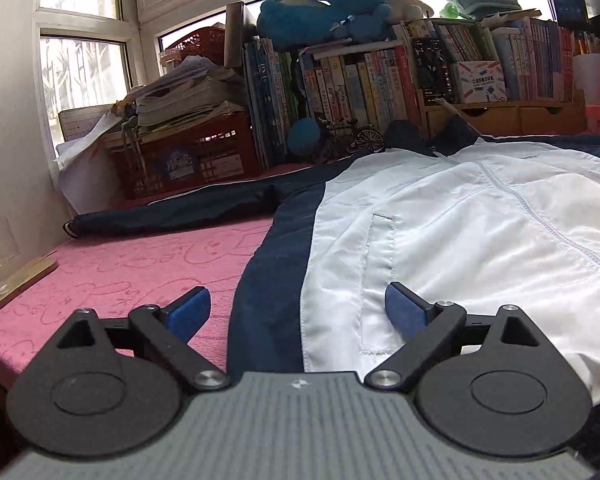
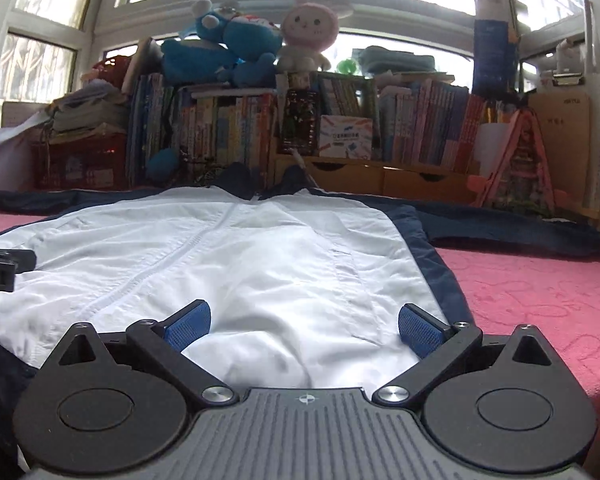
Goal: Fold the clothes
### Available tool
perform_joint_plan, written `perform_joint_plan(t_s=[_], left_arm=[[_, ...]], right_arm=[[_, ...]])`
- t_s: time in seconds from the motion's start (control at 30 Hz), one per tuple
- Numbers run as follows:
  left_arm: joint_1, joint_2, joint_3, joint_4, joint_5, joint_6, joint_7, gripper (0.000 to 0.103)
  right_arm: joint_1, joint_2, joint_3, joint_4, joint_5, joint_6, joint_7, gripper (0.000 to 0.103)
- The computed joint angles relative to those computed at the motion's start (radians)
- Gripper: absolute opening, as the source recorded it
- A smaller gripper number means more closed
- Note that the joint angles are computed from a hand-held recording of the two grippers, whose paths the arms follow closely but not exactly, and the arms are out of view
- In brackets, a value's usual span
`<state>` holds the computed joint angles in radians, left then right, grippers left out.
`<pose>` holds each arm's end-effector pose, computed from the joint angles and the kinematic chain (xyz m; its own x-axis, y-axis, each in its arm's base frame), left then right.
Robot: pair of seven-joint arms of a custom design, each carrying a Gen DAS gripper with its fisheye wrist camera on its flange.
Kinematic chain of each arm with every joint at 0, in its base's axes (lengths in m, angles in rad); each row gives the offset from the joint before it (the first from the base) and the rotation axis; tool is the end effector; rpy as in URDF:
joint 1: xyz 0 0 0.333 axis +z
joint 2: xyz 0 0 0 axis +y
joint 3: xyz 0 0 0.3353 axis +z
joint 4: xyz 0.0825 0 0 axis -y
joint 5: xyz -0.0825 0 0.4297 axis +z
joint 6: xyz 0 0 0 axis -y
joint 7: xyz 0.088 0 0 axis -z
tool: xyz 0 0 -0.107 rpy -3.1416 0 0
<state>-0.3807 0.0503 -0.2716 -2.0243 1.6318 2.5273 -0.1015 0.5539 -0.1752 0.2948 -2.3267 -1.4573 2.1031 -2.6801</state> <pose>0.5003 -0.3925 0.4626 -0.0787 -0.9724 -0.2196 -0.3618 0.2331 -0.9026 0.3861 0.3711 0.4332 -0.3095 -0.9502 0.0374 -0.3145 0.0651 -0.9470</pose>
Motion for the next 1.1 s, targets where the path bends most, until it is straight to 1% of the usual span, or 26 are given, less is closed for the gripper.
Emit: perform_joint_plan(t_s=[0.03, 0.07, 0.1, 0.13, 0.23, 0.3, 0.4, 0.47, 0.5, 0.53, 0.63, 0.73, 0.8, 0.83, 0.93, 0.97, 1.03, 1.1], left_arm=[[0.001, 0.000, 0.002, -0.002, 0.000, -0.022, 0.006, 0.096], [0.006, -0.004, 0.007, -0.006, 0.008, -0.005, -0.003, 0.100], [0.015, -0.008, 0.012, -0.011, 0.008, 0.023, -0.017, 0.100], [0.016, -0.009, 0.010, -0.012, 0.000, 0.010, -0.018, 0.100], [0.014, -0.014, 0.005, -0.019, 0.005, -0.029, 0.004, 0.100], [0.013, -0.022, 0.001, -0.023, -0.011, -0.051, 0.055, 0.100], [0.019, -0.035, 0.001, -0.023, -0.049, -0.072, 0.128, 0.100], [0.024, -0.045, 0.000, -0.016, -0.080, -0.081, 0.164, 0.100], [0.027, -0.049, -0.001, -0.012, -0.095, -0.086, 0.182, 0.099], [0.031, -0.053, 0.000, -0.007, -0.113, -0.073, 0.191, 0.099], [0.039, -0.062, -0.002, 0.008, -0.086, -0.046, 0.151, 0.096], [0.059, -0.075, 0.007, 0.032, -0.070, 0.047, 0.081, 0.096], [0.078, -0.068, 0.018, 0.057, -0.087, 0.135, 0.054, 0.096], [0.088, -0.052, 0.025, 0.080, -0.093, 0.188, 0.045, 0.096], [0.088, 0.022, 0.030, 0.165, -0.089, 0.229, 0.063, 0.096], [0.082, 0.051, 0.033, 0.195, -0.097, 0.227, 0.084, 0.096], [0.070, 0.114, 0.044, 0.257, -0.150, 0.243, 0.140, 0.096], [0.057, 0.174, 0.060, 0.315, -0.218, 0.277, 0.203, 0.096]], right_arm=[[0.000, -0.018, -0.001, -0.019, 0.019, -0.017, 0.002, 0.102], [-0.002, -0.036, -0.001, -0.038, 0.036, -0.033, 0.004, 0.102], [-0.005, -0.054, -0.001, -0.056, 0.054, -0.049, 0.006, 0.102], [-0.008, -0.072, 0.000, -0.074, 0.072, -0.065, 0.008, 0.102], [-0.016, -0.068, 0.039, -0.075, 0.162, -0.246, -0.032, 0.102], [-0.005, -0.116, 0.017, -0.117, 0.199, -0.246, -0.009, 0.102], [-0.015, -0.144, 0.016, -0.133, 0.282, -0.331, -0.034, 0.102], [-0.021, -0.179, 0.002, -0.146, 0.333, -0.353, -0.056, 0.100], [-0.025, -0.206, -0.008, -0.159, 0.352, -0.343, -0.056, 0.100], [-0.030, -0.247, -0.021, -0.182, 0.361, -0.311, -0.045, 0.100], [-0.062, -0.351, -0.039, -0.236, 0.332, -0.195, -0.002, 0.100], [-0.107, -0.380, -0.040, -0.235, 0.291, -0.106, -0.015, 0.100], [-0.141, -0.373, -0.041, -0.219, 0.251, -0.043, -0.038, 0.100], [-0.156, -0.364, -0.047, -0.209, 0.227, 0.006, -0.046, 0.101], [-0.204, -0.317, -0.068, -0.164, 0.154, 0.165, -0.064, 0.101], [-0.219, -0.291, -0.075, -0.139, 0.132, 0.220, -0.071, 0.101], [-0.243, -0.238, -0.072, -0.092, 0.086, 0.296, -0.086, 0.101], [-0.255, -0.179, -0.063, -0.034, 0.046, 0.338, -0.113, 0.101]])
